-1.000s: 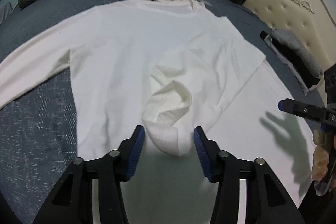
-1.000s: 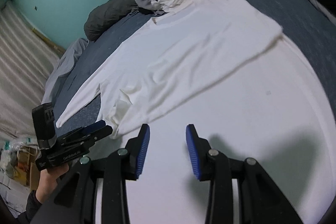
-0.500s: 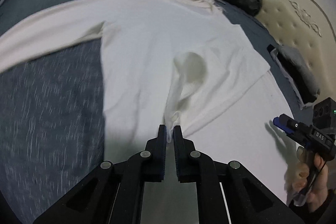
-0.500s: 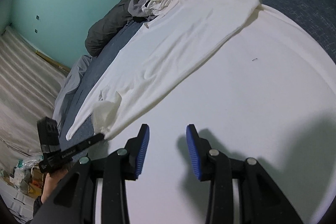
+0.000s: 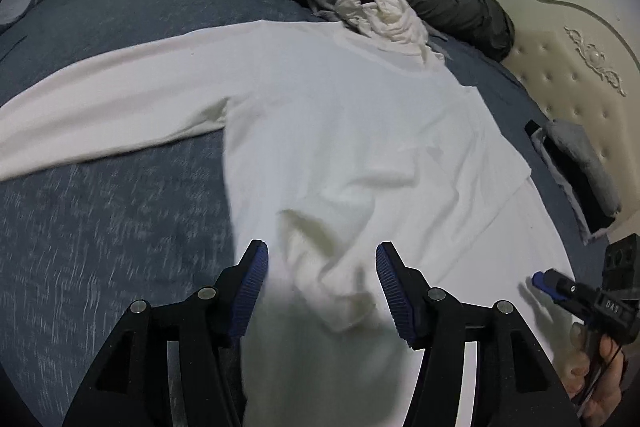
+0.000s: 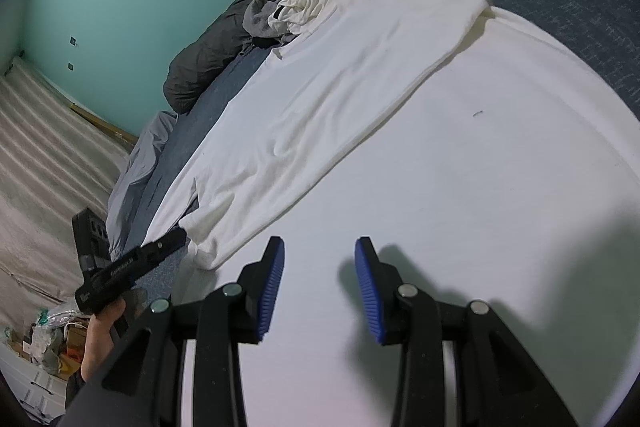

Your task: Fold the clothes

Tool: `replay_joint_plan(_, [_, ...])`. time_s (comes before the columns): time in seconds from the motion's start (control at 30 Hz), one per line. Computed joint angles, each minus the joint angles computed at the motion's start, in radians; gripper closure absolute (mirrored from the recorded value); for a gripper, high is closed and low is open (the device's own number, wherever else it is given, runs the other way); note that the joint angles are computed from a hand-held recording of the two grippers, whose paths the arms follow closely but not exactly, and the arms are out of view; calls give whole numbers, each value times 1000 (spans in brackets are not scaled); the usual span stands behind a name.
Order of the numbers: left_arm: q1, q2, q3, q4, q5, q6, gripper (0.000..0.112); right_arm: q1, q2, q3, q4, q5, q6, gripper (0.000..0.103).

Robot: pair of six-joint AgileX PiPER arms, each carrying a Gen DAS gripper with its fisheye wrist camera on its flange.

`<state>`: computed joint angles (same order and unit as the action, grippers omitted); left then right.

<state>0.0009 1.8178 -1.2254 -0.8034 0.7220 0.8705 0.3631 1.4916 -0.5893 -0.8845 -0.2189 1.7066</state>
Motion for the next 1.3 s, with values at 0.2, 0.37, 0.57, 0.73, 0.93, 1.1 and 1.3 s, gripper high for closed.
replay_joint_plan(0.2, [-12, 71, -69, -3, 33, -10, 85, 2, -1, 0, -8, 9, 6, 66])
replay_joint_plan(0.37, [19, 63, -52, -60, 39, 39, 109, 4, 2, 3, 14, 3, -13, 66])
replay_joint_plan(0.57, [77, 80, -70, -88, 79, 7, 110, 0, -7, 10, 24, 0, -26, 66])
replay_joint_plan(0.73, [83, 111, -79, -58, 79, -53, 104, 5, -8, 6, 9, 8, -10, 66])
replay_joint_plan(0.93, [88, 39, -30, -56, 81, -35, 86, 6, -8, 3, 29, 9, -26, 66])
replay_joint_plan(1.1, [-6, -16, 13, 9, 37, 9, 86, 14, 1, -1, 29, 7, -26, 66])
replay_joint_plan(1.3, [-65, 6, 31, 165, 12, -61, 87, 15, -19, 2, 36, 16, -27, 66])
